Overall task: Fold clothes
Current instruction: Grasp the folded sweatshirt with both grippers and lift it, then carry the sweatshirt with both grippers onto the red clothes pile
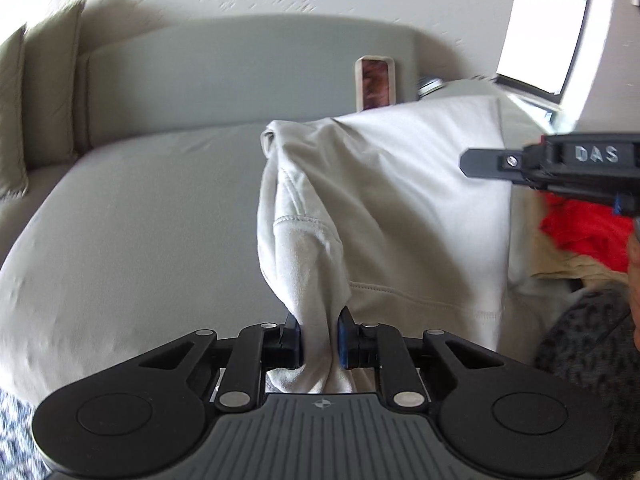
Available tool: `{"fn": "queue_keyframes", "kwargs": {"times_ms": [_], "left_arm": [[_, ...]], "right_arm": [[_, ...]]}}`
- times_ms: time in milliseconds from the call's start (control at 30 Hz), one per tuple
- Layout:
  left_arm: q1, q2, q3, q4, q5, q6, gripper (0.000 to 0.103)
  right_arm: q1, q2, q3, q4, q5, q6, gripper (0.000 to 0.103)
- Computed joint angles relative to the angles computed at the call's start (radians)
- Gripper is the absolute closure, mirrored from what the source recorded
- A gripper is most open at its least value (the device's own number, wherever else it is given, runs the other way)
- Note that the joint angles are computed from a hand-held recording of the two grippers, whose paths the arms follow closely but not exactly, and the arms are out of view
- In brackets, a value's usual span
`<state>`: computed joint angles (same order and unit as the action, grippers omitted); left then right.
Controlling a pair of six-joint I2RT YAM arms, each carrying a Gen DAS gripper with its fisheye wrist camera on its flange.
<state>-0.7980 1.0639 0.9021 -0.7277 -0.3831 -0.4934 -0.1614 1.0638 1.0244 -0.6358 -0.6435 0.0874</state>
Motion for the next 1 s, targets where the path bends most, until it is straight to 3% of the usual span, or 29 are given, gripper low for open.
{"fn": "queue_keyframes", "kwargs": {"times_ms": [133, 300, 400, 633, 733, 1000], "left_arm": [[-0.095, 0.095, 0.151, 0.023, 0.004, 0.056, 0.088], [-0.164, 0.298, 0.397, 0.059, 0.092, 0.141, 0.088], [-0.189, 0.464, 0.575, 0.067, 0.175, 0.154, 0.088], [-0.210, 0.890, 1.004, 0.035, 0.258, 0.190, 0.088], [-0.194, 1.065, 1.218, -0.035, 0.285, 0.191, 0.088], [-0.163, 1.313, 1.613, -0.213, 0.284, 0.211, 0.088]], "right_arm": [[-0.328, -0.083, 0.066, -0.189, -0.227, -0.150, 0.098], [-0.772, 0.019, 0.246, -0.436, -0.481, -0.365, 0.098], [-0.932, 0.086, 0.305, -0.401, -0.533, -0.383, 0.098], [-0.994, 0.336, 0.424, -0.149, -0.403, -0.197, 0.098], [-0.971, 0.429, 0.478, -0.074, -0.344, -0.148, 0.098], [-0.885, 0.636, 0.653, 0.056, -0.192, -0.072, 0.098]]}}
